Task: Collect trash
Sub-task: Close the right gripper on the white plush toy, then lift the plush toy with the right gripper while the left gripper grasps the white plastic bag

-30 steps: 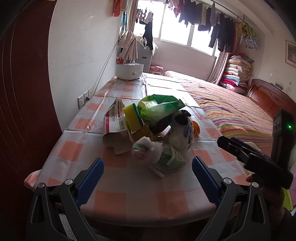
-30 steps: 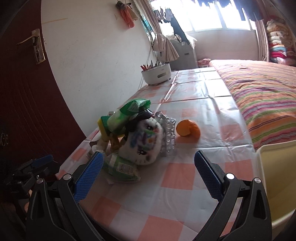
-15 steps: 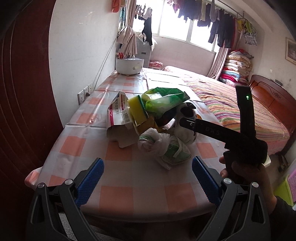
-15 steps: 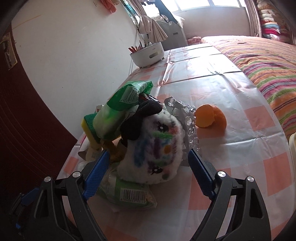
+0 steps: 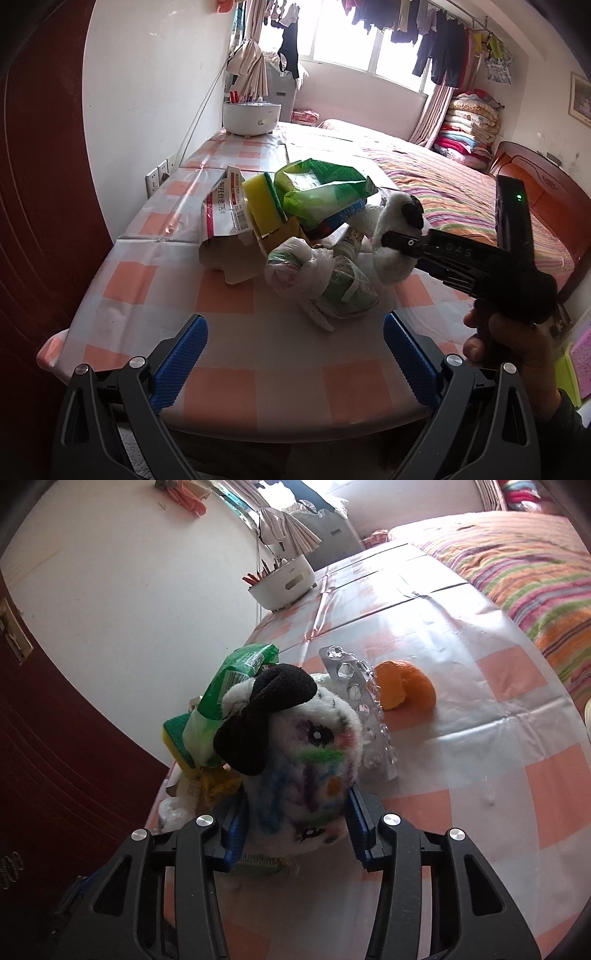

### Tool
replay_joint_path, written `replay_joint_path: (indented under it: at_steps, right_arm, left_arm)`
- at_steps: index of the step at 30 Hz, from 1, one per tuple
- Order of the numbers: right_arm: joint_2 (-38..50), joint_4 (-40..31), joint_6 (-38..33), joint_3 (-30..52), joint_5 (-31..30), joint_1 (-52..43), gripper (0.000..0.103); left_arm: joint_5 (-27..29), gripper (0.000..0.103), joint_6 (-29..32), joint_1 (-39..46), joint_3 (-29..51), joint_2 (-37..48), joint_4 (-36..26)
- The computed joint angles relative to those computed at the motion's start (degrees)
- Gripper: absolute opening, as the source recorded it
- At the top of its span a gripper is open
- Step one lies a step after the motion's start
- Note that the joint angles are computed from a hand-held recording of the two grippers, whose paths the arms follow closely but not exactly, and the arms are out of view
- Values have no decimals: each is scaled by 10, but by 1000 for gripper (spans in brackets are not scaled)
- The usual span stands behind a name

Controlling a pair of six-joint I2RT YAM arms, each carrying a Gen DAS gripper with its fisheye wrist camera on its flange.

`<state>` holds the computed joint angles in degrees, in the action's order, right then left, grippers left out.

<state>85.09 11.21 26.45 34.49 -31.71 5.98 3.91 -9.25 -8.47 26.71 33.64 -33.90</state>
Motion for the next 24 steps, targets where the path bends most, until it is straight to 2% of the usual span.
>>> replay_joint_path:
  at_steps: [1, 2, 5, 8, 11, 15, 21, 24]
  right_arm:
    - [15, 40, 37, -16, -91, -35, 44]
    - [29, 79, 71, -30, -154, -62, 44]
    - [40, 106, 96, -44, -237, -111, 44]
    - [40, 165, 128, -62, -312, -145, 44]
    - [-25, 102, 66, -68, -287, -160, 44]
    - [-75, 86, 46, -87, -318, -189, 44]
    - [-93, 52, 25, -86, -333, -210, 45]
    - [-91, 46, 23, -85, -339, -219, 46]
  left_arm:
    - [9, 93, -4, 0, 0, 9, 4]
    - [23, 93, -5, 4, 1, 21, 9]
    - [52, 93, -18, 5, 4, 55, 25]
    - [62, 93, -35, -2, 6, 86, 48]
    - [67, 93, -56, -9, 12, 124, 77]
    - [73, 93, -91, -5, 14, 169, 123]
    - [44, 93, -185, -12, 1, 217, 204]
    - [51, 93, -223, -1, -4, 238, 247]
